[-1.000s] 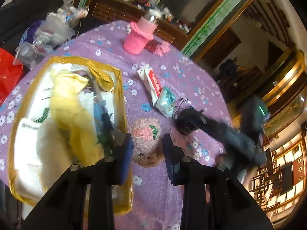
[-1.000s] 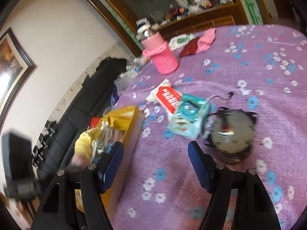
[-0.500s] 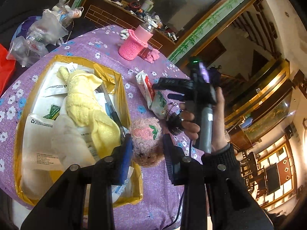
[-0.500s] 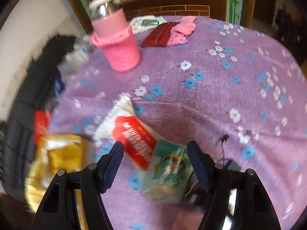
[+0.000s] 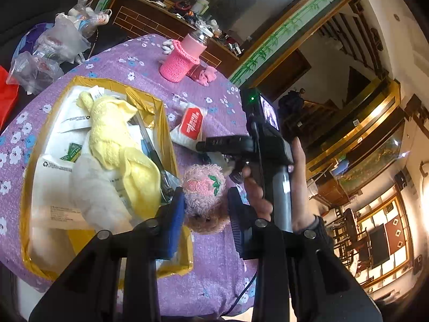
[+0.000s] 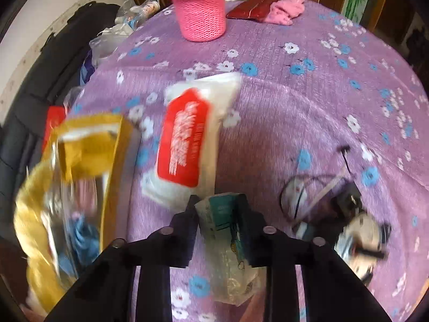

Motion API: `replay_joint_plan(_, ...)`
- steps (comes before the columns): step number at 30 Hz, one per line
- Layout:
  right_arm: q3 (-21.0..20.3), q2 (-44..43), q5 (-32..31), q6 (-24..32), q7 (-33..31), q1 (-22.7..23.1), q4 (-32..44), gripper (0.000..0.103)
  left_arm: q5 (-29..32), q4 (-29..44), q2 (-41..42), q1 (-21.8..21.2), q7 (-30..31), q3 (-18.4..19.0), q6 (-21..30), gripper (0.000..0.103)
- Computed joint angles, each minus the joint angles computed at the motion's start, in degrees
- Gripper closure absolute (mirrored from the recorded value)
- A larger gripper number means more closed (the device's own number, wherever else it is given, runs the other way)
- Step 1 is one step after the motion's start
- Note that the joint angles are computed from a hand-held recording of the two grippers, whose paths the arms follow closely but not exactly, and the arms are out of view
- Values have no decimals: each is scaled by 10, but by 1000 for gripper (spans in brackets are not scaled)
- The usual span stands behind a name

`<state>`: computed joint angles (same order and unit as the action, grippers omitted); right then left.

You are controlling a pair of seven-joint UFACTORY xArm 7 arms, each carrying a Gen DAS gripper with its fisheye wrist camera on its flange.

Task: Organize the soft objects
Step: 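Carry the pink bear and teal tissue pack over the tray and release both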

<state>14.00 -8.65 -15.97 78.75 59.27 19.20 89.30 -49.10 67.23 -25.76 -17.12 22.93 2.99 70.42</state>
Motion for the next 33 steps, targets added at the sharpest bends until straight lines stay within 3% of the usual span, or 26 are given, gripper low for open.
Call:
replay_joint_plan(4,23,-31,-35,-6,20,12,-36,83,11,-14,-15,2,-14,-5,3,74)
replay_joint_plan(7,37,-65,-44,-10,49,15,-78,91,24,-18,-23,2,-27,-11,-1,74)
replay_joint_plan(15,77,-247,-6,-180,139,6,-257,93,67,-34,-64,2,-45,-8,-29,74)
replay_joint_plan(18,101,-283,6,-230,142,-2,-277,92,74,-27,-68,2,-53,14,-3,74)
replay_joint_plan(20,94,-288,30,-294,121,6,-287,92,81,-20,-65,12,-60,21,-4,74)
replay_joint_plan(24,127,-224,11,-305,76,-36,-211,92,105,14,-33,33,-63,26,-31,74)
replay_joint_plan(26,135,-198,4,-314,77,-47,-194,92,119,25,-14,44,-61,19,-62,74)
replay_joint_plan(29,149,-125,-26,-310,84,-59,-145,92,132,55,35,48,-54,17,-71,74)
replay_joint_plan(33,182,-4,-133,-211,110,-73,-13,92,150,85,84,53,-21,-1,-88,72)
